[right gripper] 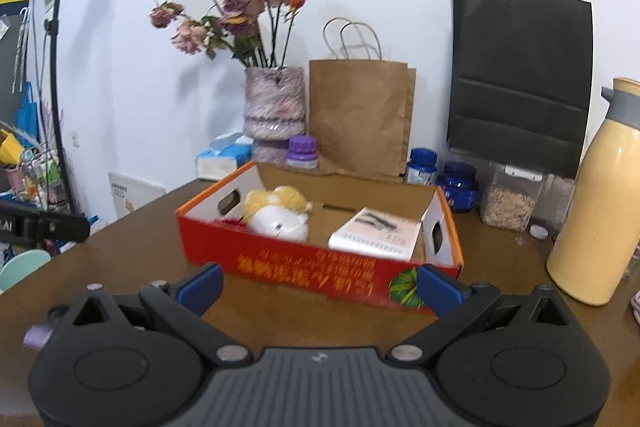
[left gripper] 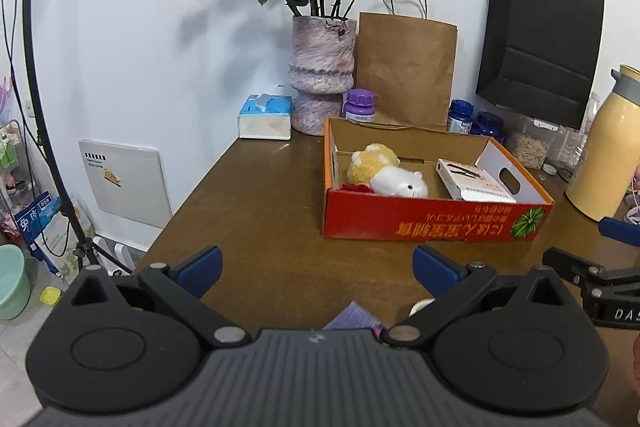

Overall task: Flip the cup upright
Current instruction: 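Withdraw both tools from the box back over the table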

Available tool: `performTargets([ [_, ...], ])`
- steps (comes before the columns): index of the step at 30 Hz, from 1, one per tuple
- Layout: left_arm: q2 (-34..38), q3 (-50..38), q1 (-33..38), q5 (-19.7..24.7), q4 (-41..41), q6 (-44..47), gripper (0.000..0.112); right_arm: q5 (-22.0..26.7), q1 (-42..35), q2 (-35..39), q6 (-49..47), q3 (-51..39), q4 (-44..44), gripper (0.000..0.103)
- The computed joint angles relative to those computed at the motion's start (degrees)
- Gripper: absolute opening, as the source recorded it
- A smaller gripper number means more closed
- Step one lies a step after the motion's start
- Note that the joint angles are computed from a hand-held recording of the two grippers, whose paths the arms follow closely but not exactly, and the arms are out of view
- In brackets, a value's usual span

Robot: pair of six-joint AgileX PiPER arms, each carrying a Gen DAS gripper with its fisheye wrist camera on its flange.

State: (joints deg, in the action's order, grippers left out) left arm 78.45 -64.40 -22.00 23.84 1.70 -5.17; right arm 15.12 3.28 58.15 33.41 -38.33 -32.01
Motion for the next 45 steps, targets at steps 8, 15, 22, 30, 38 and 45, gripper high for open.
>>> performTargets([
  [8,-5.44,8.24,4.21,-1.41,-9.35,10.64,0.103,7.27,9.83,-6.4,14.0,5.55,-10.96,0.103],
  [15,-8.2,12.87,9.0,-0.98,-21.65,24.55,0.103,12.82,17.86,-7.76,20.85,6.68,-15.32,0.103],
  [22,-9.11,14.5,14.08,0.93,-29.14,36.18,0.103,13.48,21.66,-4.54,23.11,3.95,-16.14,0.103],
  [30,-7.64,14.08,22.04,4.72,-37.56,47.89,0.103,12.14,24.76,3.68,18.33,-2.8,-12.24,0.103],
  [38,-4.99,12.47,27.71,7.62,-41.04,54.35,0.103,12.55,24.17,13.8,0.92,-13.77,4.51,0.103],
  [45,-2.62,10.75,30.94,9.71,-42.51,57.22,0.103,16.89,21.63,22.26,-13.39,-23.11,20.92,0.103],
])
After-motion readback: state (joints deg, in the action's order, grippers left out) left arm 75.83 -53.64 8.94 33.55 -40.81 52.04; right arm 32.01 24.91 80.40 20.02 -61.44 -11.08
